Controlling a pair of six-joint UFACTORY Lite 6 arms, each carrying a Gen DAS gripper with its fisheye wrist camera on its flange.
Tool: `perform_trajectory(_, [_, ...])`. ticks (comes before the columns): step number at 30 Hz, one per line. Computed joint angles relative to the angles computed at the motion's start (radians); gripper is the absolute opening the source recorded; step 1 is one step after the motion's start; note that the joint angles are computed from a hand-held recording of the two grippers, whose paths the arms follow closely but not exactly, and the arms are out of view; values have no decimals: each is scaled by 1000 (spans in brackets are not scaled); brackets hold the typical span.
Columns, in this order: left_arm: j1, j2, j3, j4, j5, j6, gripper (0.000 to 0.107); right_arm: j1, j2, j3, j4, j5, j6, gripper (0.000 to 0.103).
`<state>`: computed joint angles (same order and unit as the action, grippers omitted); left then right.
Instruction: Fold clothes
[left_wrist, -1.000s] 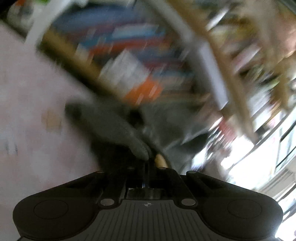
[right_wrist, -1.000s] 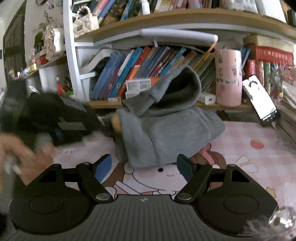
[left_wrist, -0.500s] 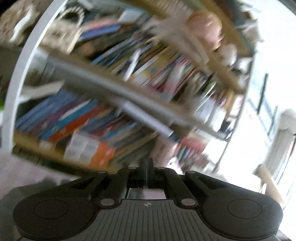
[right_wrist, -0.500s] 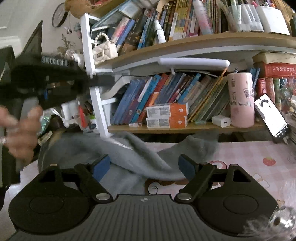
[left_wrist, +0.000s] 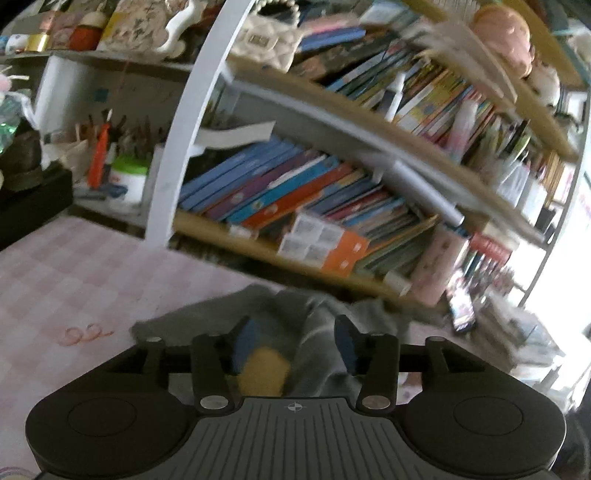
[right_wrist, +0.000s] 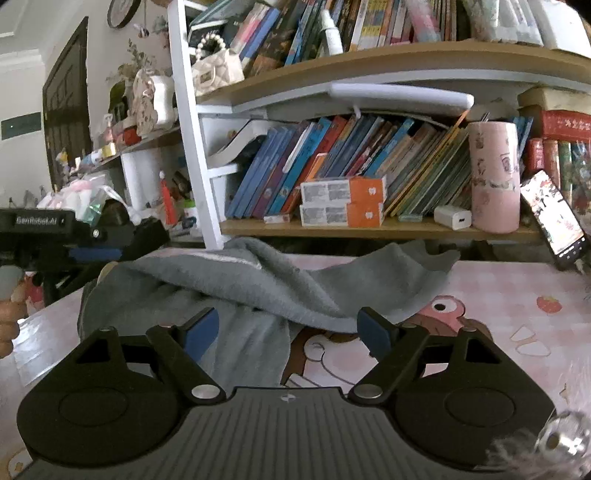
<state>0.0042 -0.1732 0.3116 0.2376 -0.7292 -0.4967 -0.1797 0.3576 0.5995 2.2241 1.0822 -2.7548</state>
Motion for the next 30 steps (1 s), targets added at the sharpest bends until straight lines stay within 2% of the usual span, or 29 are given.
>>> perform_trajectory(4, [-17,-11,-30,-9,-5,43,56,4,5,4,-1,-7,0,81])
perform_trajectory(9, [-104,-73,-79,-170,-19,170,56,-7,5,2,-18,-2,11,81])
perform_trajectory(12, [-136,-122,-85,-177,27,228,57,-10,6,7,-33,-2,26,82])
perform_trajectory(14, [-171,-80,-49,-266,74,330,56,-10,7,12,-48,-7,45,82])
perform_trajectory(16, [-188,-10,-12,-357,88,398,50,-11,5,12,-58,-7,56,82])
perform_trajectory(17, [-176,19,3,-344,92,379,37,-11,2,12,-63,-6,60,82])
perform_trajectory(20, [-102,98,66,-178,120,238,16,-15,0,10,-68,-2,65,82])
perform_trajectory(22, [-62,128,129,-112,157,199,12,-17,1,13,-70,-3,71,82])
perform_trajectory(26, [7,63,268,-165,174,199,8,-25,-4,9,-71,7,71,82])
perform_trajectory(28, [-37,-18,303,-301,134,324,5,-29,-3,11,-70,11,69,82])
perform_trajectory(30, [-127,-112,294,-318,95,414,3,-33,-4,11,-58,15,65,82])
